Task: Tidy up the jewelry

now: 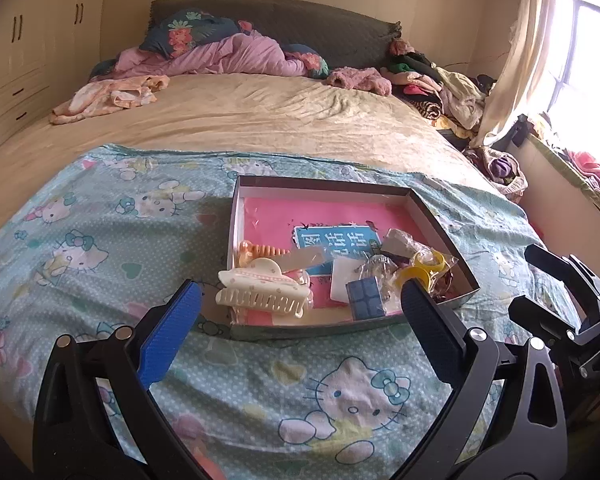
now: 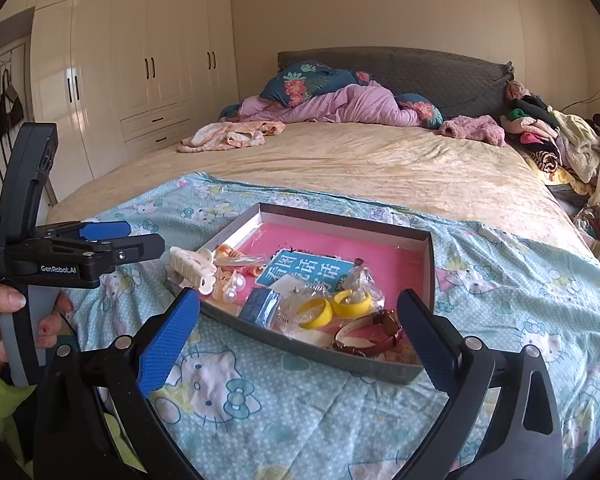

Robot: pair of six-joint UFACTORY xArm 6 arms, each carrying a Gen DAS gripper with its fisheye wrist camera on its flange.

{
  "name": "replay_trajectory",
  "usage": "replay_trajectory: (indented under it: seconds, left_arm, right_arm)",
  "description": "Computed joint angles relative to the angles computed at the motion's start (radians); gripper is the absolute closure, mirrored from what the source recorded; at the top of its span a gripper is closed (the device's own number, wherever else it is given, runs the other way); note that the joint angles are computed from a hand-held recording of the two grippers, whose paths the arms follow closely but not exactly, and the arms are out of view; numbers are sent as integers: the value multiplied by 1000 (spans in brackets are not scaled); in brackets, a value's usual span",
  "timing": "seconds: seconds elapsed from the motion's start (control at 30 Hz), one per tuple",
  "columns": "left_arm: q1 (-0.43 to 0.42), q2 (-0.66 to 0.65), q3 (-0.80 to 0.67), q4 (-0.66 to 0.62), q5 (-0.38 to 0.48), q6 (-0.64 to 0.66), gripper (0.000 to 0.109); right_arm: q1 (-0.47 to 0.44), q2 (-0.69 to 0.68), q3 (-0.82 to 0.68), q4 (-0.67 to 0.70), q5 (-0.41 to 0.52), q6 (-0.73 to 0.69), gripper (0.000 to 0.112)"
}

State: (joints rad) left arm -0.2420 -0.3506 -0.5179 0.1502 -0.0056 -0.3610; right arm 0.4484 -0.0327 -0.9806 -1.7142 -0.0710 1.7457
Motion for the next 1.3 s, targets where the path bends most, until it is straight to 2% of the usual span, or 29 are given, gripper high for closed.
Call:
replay_trajectory:
  seconds: [0.07, 0.13, 0.3, 0.4, 0.57, 0.7, 0.9, 1.3]
  left_arm:
    - [16, -32, 26, 131, 3, -117, 15]
    - [30, -65, 53, 273, 7, -239, 15]
    - [26, -150, 137, 359, 14, -327, 15]
    - [21, -197, 182, 381, 16, -365, 15]
    - [9, -246, 228, 360, 18, -345, 15]
    - [9, -273, 247, 392, 29, -380, 15]
    - [-4, -295, 270, 358, 23, -360, 15]
    - [-10, -302, 273, 379, 33, -386, 15]
  right_arm:
    - [7, -29, 20, -74, 3, 80, 14]
    - [15, -61, 55, -71, 23, 77, 14]
    - [34, -119, 128, -87, 70, 131, 14]
    - [55, -144, 166, -93, 108, 163, 14]
    - [83, -169, 217, -79, 136, 184, 14]
    - [101, -178, 237, -124, 149, 268, 14]
    - [105, -179, 257, -47, 142, 208, 14]
    - [100, -187, 268, -10, 127, 175, 14]
